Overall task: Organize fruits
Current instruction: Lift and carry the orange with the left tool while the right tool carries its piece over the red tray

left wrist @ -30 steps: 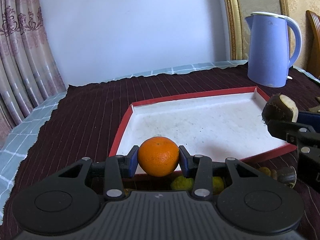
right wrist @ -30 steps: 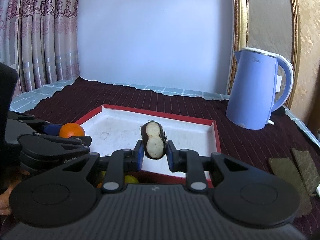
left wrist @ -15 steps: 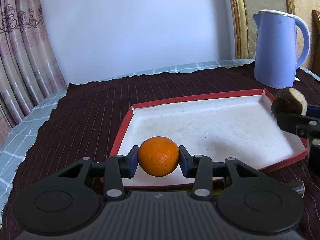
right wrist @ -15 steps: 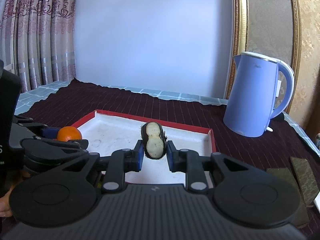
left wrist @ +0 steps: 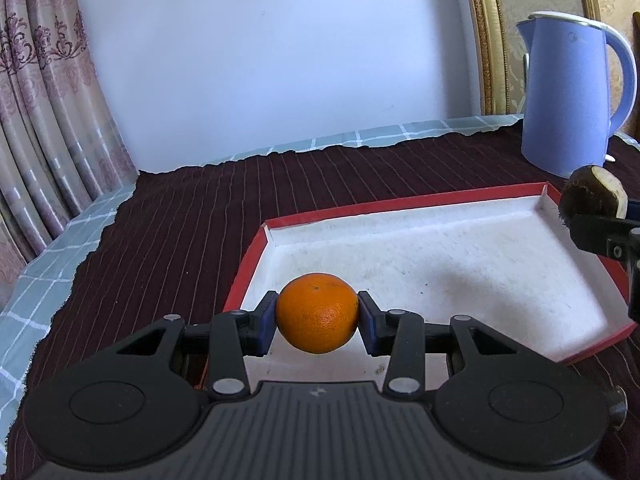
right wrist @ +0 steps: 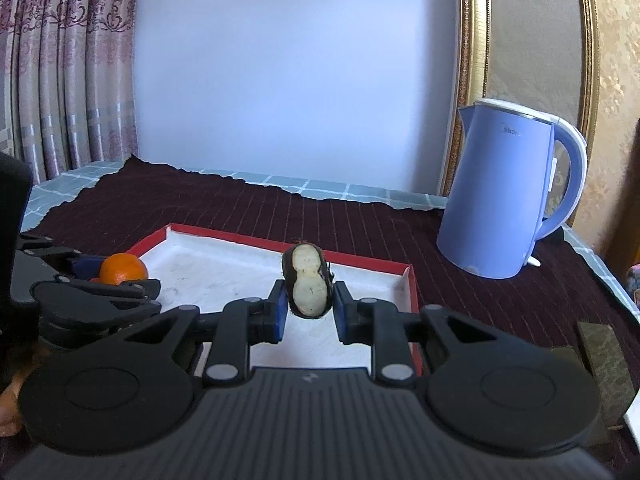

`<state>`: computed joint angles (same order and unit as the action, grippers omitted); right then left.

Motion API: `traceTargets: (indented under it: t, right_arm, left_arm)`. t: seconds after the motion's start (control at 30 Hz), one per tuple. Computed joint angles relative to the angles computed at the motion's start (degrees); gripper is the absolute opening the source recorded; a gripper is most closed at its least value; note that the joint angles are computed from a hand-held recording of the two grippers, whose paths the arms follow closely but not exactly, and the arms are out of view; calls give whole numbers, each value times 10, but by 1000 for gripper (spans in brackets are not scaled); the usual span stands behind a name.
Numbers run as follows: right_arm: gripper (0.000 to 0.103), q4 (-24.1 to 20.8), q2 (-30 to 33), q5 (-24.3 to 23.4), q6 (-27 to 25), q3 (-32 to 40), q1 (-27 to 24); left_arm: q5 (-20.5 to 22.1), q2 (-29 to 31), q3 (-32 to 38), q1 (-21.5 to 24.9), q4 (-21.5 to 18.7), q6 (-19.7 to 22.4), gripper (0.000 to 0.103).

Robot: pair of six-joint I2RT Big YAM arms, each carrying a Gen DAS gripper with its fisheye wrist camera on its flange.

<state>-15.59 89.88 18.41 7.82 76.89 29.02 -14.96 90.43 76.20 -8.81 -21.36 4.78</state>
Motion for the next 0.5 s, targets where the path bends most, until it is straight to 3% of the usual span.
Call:
traceTargets:
  t: [0.5]
  right_arm:
    - [23, -29, 39, -9, 8, 44, -15]
  left_arm:
    - [-14, 40, 44, 0, -19, -3, 41]
